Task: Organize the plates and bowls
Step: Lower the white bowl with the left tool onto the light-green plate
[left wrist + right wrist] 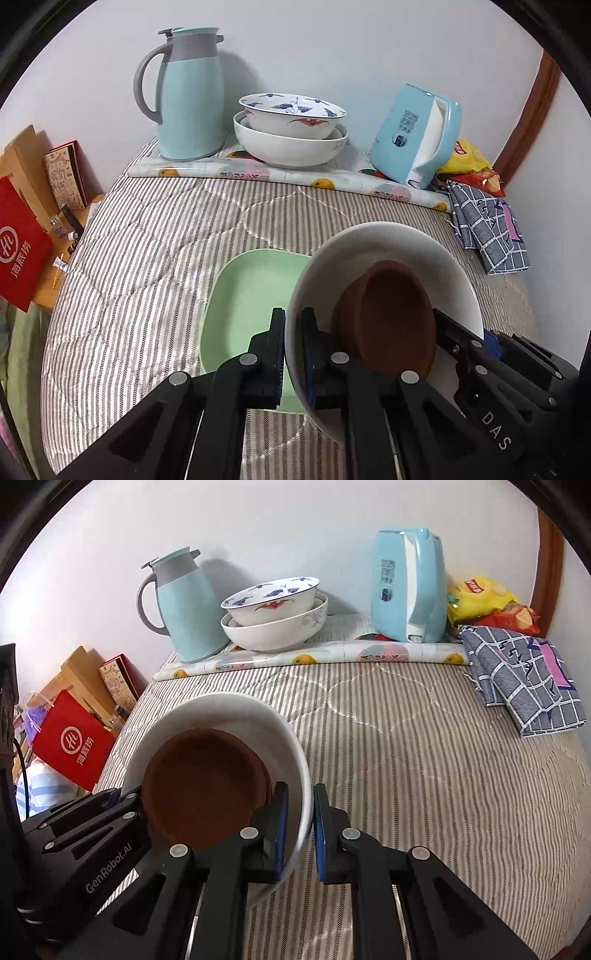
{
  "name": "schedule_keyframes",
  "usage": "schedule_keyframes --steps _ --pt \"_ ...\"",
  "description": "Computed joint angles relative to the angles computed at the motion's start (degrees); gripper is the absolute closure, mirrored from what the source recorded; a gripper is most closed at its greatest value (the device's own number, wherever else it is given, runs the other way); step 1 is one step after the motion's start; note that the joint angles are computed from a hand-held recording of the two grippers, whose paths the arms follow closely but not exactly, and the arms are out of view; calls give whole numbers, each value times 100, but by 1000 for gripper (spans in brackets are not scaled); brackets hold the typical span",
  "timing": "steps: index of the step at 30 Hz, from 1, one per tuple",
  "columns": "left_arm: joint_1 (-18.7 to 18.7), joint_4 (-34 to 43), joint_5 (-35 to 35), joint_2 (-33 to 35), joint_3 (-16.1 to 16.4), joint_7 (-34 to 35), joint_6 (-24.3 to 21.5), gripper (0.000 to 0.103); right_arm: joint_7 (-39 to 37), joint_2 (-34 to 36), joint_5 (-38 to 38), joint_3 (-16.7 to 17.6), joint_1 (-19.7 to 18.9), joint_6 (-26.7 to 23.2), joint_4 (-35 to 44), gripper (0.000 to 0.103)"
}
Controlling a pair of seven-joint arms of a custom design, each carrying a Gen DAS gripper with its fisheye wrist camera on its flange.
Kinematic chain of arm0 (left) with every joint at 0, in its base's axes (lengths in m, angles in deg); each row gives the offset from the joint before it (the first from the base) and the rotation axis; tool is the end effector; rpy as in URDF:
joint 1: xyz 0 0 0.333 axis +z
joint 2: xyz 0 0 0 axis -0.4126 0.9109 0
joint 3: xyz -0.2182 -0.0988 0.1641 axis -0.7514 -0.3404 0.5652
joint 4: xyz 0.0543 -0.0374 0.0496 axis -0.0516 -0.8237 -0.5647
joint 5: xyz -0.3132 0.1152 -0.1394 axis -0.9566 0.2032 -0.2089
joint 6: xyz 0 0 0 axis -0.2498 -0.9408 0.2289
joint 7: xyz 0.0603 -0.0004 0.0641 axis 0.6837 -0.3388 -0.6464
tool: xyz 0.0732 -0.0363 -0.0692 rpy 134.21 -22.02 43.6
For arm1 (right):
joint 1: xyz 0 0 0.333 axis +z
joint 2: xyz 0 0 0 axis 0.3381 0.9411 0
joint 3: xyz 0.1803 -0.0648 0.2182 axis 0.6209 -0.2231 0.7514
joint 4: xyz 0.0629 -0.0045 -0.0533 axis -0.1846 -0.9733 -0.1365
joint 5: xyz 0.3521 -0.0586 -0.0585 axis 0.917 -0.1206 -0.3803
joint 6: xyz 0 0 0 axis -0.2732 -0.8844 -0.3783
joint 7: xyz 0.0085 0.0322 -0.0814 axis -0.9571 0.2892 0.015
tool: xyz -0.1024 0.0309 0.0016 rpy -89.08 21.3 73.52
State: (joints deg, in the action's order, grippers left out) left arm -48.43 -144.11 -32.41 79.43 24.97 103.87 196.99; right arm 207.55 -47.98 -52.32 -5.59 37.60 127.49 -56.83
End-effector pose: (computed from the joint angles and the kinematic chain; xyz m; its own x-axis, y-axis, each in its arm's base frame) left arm 0.5274 -0.4311 0.4913 -0.3703 -0.9176 0.1447 -0.7996 0.2356 -0.5524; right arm 0.4647 0.2261 0.4580 -0.2752 -0.9508 -0.1426 -0.7442 0.3046 -0.5945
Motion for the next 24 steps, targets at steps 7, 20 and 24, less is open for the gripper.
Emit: schedule_keyframes --steps 7,20,24 --pt "72 7 -60 55 5 42 13 94 -56 207 4 -2 32 -4 165 90" --pt "184 36 -134 152 28 106 -33 94 -234 616 127 -38 115 18 486 90" --pt "211 50 -153 196 34 113 -27 94 -267 724 152 -52 138 21 567 90"
